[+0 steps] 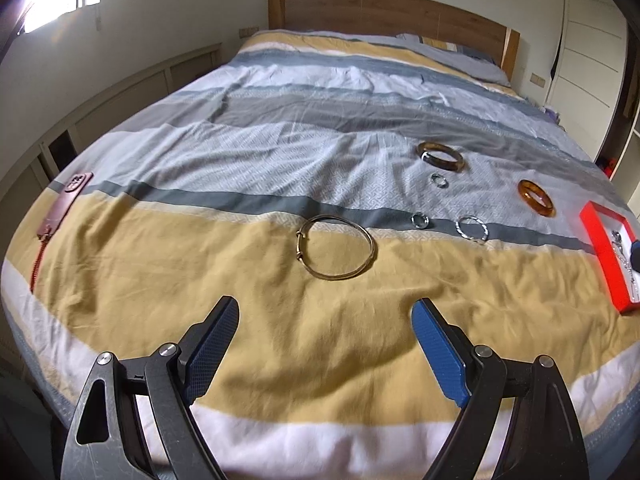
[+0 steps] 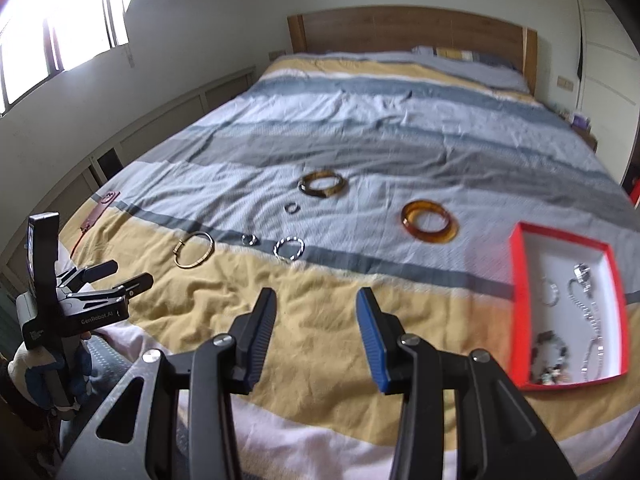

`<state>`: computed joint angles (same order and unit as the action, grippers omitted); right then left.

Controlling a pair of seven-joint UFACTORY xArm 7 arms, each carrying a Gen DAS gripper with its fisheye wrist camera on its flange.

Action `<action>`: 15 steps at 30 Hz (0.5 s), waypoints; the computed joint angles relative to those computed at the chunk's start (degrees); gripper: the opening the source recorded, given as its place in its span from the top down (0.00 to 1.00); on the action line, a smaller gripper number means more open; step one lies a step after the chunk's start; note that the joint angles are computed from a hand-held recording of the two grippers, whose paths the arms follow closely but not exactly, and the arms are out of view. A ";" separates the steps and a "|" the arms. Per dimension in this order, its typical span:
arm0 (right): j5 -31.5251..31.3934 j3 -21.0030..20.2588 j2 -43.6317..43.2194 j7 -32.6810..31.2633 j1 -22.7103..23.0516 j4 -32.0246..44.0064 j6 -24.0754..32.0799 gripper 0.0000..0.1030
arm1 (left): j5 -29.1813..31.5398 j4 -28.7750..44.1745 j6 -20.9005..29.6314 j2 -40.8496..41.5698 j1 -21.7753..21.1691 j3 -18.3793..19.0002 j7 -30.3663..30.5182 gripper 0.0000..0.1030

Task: Organize jewelry
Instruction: 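Withdraw both open tools from the box toward the remaining jewelry, then grasp the gold bangle with the left tool while the right tool grasps a silver ring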

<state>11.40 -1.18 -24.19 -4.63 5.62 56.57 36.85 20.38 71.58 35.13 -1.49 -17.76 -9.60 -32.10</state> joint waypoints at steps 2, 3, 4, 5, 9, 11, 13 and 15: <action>1.21 -0.59 2.66 -1.79 1.07 0.94 -0.51 0.62 | -0.25 1.35 -0.32 1.92 0.06 0.20 0.13 0.15; 1.90 -0.75 3.64 -2.61 1.45 1.34 -0.74 0.62 | -0.71 1.80 -0.59 2.63 0.04 0.40 0.35 0.14; 2.99 -0.98 5.20 -3.84 2.06 2.10 -1.10 0.62 | -1.18 2.19 -0.80 3.21 0.00 0.60 0.64 0.14; 3.84 -0.98 6.36 -4.68 2.38 2.77 -1.33 0.62 | -1.62 2.72 -0.92 3.87 -0.03 0.81 0.96 0.14; 8.01 -0.74 11.56 -8.75 3.40 5.92 -2.24 0.61 | -3.07 5.39 -0.82 6.94 -0.28 1.62 2.10 0.14; 10.16 -0.34 14.60 -10.94 3.57 8.07 -2.43 0.61 | -4.08 6.56 -0.81 8.19 -0.43 1.95 3.05 0.14; 11.91 0.22 16.95 -12.63 3.29 9.99 -2.23 0.61 | -4.31 7.87 -0.68 9.51 -0.73 2.28 3.69 0.14; 13.46 0.99 19.37 -14.25 2.95 11.95 -2.14 0.61 | -4.19 9.51 -0.23 11.04 -1.10 2.70 3.96 0.14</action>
<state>24.86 -0.20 -4.82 -18.88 8.58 68.51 34.71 16.19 81.09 34.90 9.55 -18.87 -6.90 -28.14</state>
